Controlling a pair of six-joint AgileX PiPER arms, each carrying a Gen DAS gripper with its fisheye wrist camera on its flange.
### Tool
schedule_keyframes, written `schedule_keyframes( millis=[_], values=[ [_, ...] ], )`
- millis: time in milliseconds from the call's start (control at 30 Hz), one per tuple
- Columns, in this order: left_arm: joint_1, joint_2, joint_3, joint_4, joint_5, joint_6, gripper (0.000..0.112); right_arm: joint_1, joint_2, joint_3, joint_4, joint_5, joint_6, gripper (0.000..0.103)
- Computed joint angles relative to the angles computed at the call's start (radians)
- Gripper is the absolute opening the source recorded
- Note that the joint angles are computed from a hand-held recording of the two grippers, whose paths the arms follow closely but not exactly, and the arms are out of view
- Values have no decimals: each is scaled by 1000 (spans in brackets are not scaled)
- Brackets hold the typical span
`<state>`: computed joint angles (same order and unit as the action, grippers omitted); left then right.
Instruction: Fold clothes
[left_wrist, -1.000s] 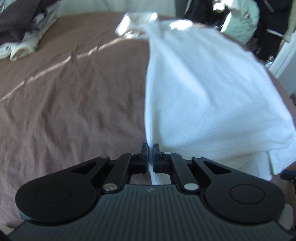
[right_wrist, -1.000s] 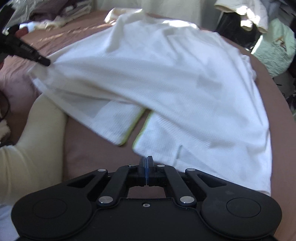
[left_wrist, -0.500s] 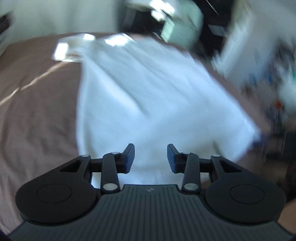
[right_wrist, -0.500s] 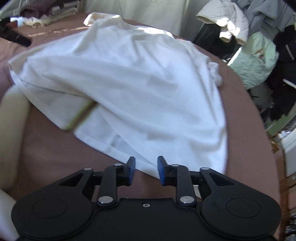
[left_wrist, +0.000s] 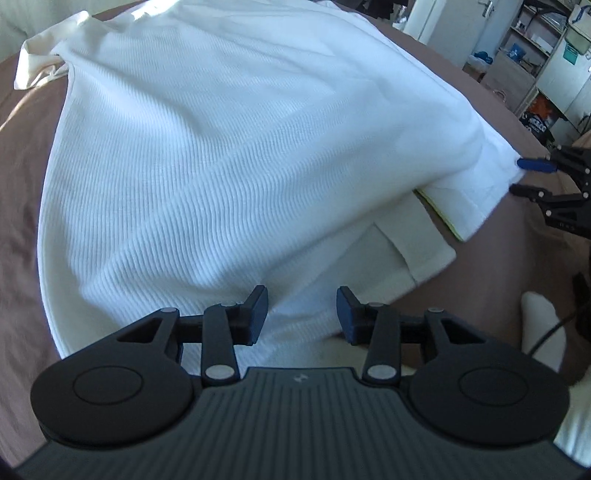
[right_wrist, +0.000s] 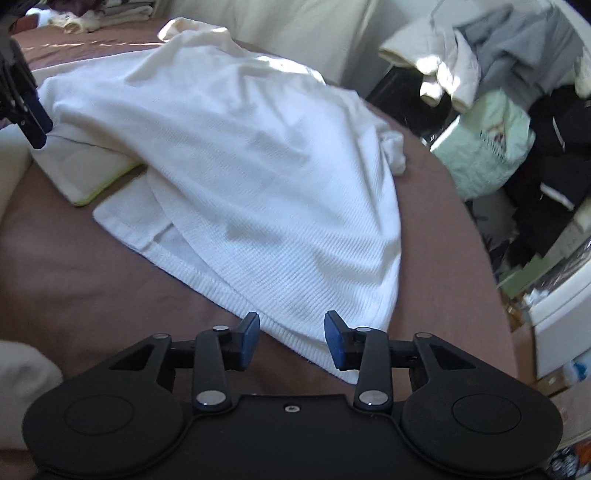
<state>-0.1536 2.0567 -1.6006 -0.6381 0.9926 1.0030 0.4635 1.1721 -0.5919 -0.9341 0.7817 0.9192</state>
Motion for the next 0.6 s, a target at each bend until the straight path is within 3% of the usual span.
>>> schedule_keyframes(
  millis=[67, 100, 133, 167, 200, 233, 267, 300, 400, 500, 600],
  values=[
    [1, -3, 6, -15, -19, 17, 33, -44, 19, 10, -35, -33, 21, 49],
    [5, -2, 3, -17, -16, 23, 13, -48, 26, 21, -81, -39, 56, 51],
    [10, 1, -3, -16, -8, 22, 3, -49, 32, 33, -128, -44, 93, 52],
    [17, 2, -5, -17, -4, 17, 0, -53, 35, 44, -164, -52, 119, 52],
    [24, 1, -4, -20, -4, 8, 0, -69, 32, 49, -163, -77, 110, 51],
    [31, 1, -4, -22, -4, -1, 0, -98, 22, 52, -132, -118, 68, 40],
    [37, -6, 5, -25, -13, -2, 0, -118, 13, 54, -106, -146, 38, 15],
    [44, -16, 15, -36, -21, 6, 0, -113, 4, 57, -106, -141, 49, 3],
    [77, -35, 24, -106, 2, 36, 0, -8, -36, 74, -239, -13, 211, 1],
    [90, -45, 31, -146, 17, 71, 4, 57, -85, 65, -278, 105, 294, 1],
    [67, -42, 33, -112, 11, 67, 9, 41, -124, 68, -281, 159, 340, 1]
  ],
)
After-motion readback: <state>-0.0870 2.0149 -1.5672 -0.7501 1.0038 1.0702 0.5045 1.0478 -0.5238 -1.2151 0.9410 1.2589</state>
